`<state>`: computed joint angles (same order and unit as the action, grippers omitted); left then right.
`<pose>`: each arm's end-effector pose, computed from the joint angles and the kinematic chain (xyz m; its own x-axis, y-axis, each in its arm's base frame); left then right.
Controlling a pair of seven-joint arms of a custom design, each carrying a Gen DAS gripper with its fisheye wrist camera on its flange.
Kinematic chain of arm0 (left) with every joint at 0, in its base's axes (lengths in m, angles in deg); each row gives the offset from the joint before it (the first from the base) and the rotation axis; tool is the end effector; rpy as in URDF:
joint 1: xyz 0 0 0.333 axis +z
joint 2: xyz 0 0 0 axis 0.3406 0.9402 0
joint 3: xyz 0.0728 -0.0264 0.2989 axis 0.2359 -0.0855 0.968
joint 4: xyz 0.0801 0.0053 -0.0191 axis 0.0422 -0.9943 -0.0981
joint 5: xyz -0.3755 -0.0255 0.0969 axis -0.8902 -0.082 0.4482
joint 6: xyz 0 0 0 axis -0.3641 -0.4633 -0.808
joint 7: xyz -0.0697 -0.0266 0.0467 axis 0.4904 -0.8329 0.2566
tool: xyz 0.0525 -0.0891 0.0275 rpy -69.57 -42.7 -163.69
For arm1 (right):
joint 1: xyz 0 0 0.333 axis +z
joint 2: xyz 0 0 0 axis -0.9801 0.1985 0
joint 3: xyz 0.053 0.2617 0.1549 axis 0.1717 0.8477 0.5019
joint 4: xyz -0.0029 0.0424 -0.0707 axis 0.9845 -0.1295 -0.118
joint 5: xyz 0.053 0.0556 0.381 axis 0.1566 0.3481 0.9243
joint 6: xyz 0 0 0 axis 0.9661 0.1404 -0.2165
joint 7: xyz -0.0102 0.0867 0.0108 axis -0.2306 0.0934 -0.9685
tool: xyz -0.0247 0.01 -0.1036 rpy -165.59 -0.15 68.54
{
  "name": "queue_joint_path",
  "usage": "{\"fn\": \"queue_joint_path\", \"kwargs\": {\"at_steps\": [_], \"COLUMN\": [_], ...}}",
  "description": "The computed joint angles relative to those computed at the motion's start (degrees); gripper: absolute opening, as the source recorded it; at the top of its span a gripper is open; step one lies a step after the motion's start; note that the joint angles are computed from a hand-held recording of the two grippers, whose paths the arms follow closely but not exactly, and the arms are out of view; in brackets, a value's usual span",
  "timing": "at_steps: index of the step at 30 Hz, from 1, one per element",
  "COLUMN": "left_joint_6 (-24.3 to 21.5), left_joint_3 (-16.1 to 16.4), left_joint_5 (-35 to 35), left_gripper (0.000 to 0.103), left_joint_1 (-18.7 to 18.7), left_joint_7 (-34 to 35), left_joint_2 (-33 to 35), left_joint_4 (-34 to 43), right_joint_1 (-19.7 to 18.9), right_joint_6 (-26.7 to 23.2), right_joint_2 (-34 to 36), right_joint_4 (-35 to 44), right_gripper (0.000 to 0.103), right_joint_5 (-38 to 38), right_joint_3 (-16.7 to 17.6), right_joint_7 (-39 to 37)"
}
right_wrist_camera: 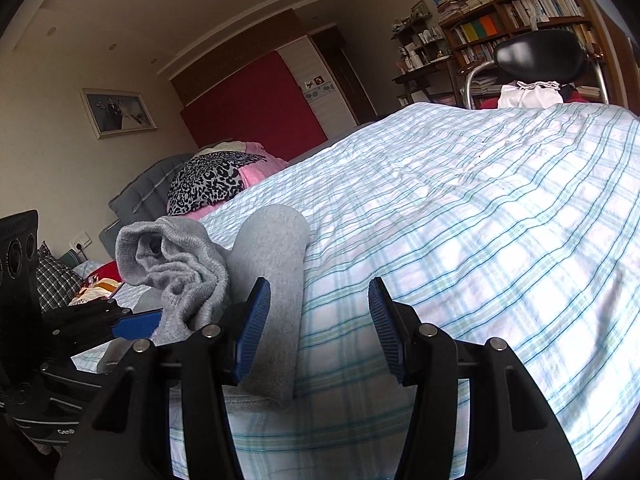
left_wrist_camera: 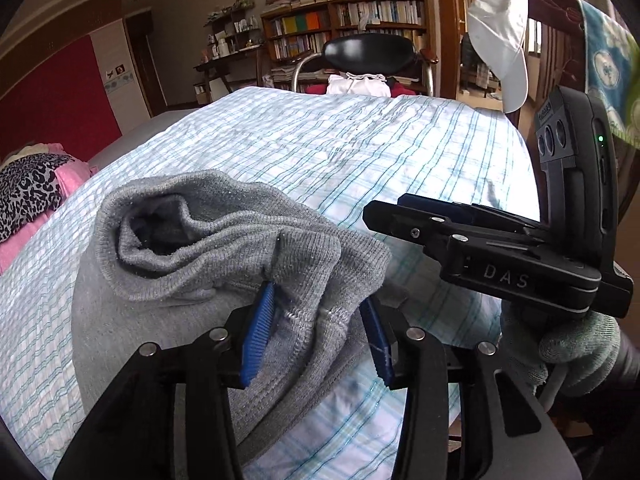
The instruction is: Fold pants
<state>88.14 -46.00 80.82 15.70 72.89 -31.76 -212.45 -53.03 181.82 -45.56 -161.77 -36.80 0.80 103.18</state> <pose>0.4304 -0.2588 0.5111 -0.2912 -0.9506 -0.1078 -0.6390 0.2772 -0.7175 0.4726 0.3665 0.4291 0.4841 -0.7405 -0.4662 -0.5684 0.1389 -0.8109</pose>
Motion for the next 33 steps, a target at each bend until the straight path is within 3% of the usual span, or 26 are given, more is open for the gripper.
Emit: {"fn": "queue_joint_path", "kwargs": {"at_steps": [5,13,20,25,28,33], "left_joint_6": [3.34,5.25,3.97,2.52,1.71,1.06], "left_joint_3": [6.88,7.01,8.38,15.02,14.55,17.22], "left_joint_5": [-13.02,-22.07,-27.61,-35.63,-37.54,-45.29], "left_gripper": [0.049,0.051,0.051,0.053,0.054,0.06], "left_joint_1": [-6.93,-6.38,-4.2,-9.26,-8.38,-11.04], "left_joint_7": [9.93,16.6,18.08,24.73,26.42,33.24], "left_joint_2": [-3.19,-8.37,-13.08,-9.8,-6.69,-1.29], "left_joint_4": [-3.49,-6.78,-10.19,-8.44,-5.81,0.2], "right_joint_1": [0.37,2.21,2.73,1.13,1.91,1.3], "right_joint_6": [-1.1,-1.28,2.95,4.52,4.17,2.48], "right_joint_2": [0.49,0.7,-0.63,0.17,0.62,1.25], "right_joint_4": [1.29,2.12,0.74,2.23,2.92,3.82], "right_gripper": [0.053,0.053,0.053,0.053,0.053,0.053], "right_joint_5": [0.25,3.28,3.52,-3.71,-5.43,-7.93], "right_joint_3": [-0.23,-0.93,-0.72,1.06,0.94,1.44], "right_joint_7": [-0.42,-4.16,-7.21,-5.54,-7.09,-6.47]}}
